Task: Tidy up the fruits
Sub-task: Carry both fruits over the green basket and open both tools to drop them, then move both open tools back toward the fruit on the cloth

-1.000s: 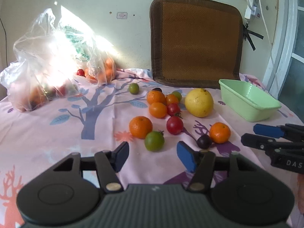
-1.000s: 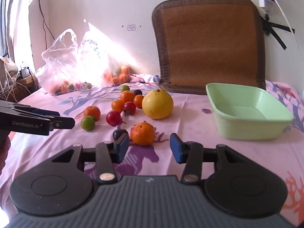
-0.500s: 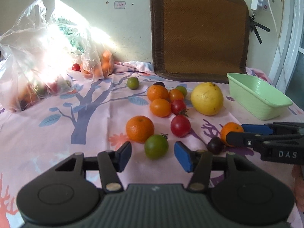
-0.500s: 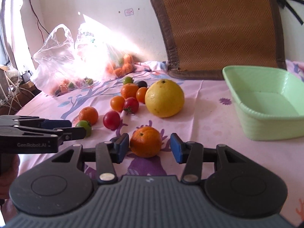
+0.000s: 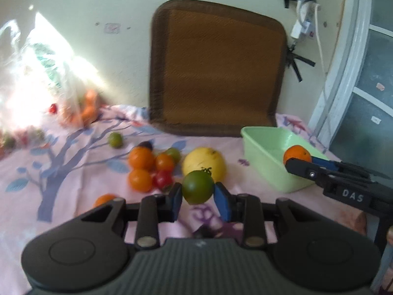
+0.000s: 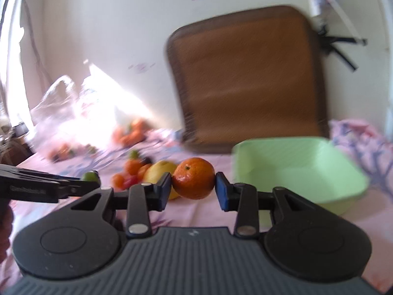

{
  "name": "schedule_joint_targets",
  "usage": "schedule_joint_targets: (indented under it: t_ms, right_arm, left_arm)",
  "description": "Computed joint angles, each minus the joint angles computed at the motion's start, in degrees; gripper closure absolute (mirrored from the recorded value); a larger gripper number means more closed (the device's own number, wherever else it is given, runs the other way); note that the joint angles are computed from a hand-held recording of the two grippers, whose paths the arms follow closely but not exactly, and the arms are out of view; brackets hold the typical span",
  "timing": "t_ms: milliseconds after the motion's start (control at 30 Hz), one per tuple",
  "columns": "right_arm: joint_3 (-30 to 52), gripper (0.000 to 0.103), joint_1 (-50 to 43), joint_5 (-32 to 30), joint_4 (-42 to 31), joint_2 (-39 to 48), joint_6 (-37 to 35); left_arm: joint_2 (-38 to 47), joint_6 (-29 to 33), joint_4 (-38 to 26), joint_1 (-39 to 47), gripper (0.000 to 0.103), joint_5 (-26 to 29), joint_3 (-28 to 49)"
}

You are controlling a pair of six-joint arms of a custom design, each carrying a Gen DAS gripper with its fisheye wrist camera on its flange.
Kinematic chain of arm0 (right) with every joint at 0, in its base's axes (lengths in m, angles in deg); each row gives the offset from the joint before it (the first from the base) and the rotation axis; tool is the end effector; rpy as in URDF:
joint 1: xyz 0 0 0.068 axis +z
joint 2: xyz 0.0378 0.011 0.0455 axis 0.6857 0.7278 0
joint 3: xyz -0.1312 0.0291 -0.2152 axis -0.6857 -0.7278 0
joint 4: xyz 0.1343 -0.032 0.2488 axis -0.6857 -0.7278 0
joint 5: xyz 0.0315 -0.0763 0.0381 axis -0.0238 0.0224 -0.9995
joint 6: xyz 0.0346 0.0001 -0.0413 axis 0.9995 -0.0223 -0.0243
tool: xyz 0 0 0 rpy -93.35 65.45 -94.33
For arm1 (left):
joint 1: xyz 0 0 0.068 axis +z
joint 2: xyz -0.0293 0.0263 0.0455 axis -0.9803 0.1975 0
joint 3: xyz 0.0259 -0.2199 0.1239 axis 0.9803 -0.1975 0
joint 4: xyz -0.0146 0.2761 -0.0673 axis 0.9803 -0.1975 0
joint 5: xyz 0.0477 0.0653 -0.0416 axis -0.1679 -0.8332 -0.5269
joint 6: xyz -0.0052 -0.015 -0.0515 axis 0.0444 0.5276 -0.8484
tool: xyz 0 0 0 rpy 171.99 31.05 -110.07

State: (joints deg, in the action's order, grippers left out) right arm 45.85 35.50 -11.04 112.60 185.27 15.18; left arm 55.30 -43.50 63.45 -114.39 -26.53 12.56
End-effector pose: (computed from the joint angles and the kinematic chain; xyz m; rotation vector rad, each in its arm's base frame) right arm 0.3103 -0.0138 0.0046 -0.5927 1.8383 0.7370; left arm 0.2021 -0.1236 0.0621 -0.2842 2.1107 -0.1526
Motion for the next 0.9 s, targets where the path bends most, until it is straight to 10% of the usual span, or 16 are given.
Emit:
schedule_joint_targets:
  t_ms: [467,733,900]
  right_arm:
    - [17.11,0.061,-5.35,10.22,-5.10,12.20,-1.63]
    - [18.40,0.060,-5.65,10.06,-3.22,14.02,0.52]
    - [13.26,0.060,-8.84,5.82,5.79,12.52,7.79]
  left_arm:
    - [35.99,5.92,-11.56,1.46,0.073,9.48,45.73]
    - [37.18,5.72,-13.61,-1.18,0.059,4.59,46.75]
    - [24.35,4.78,-2.48,-4.38,0.058,1.30,29.33]
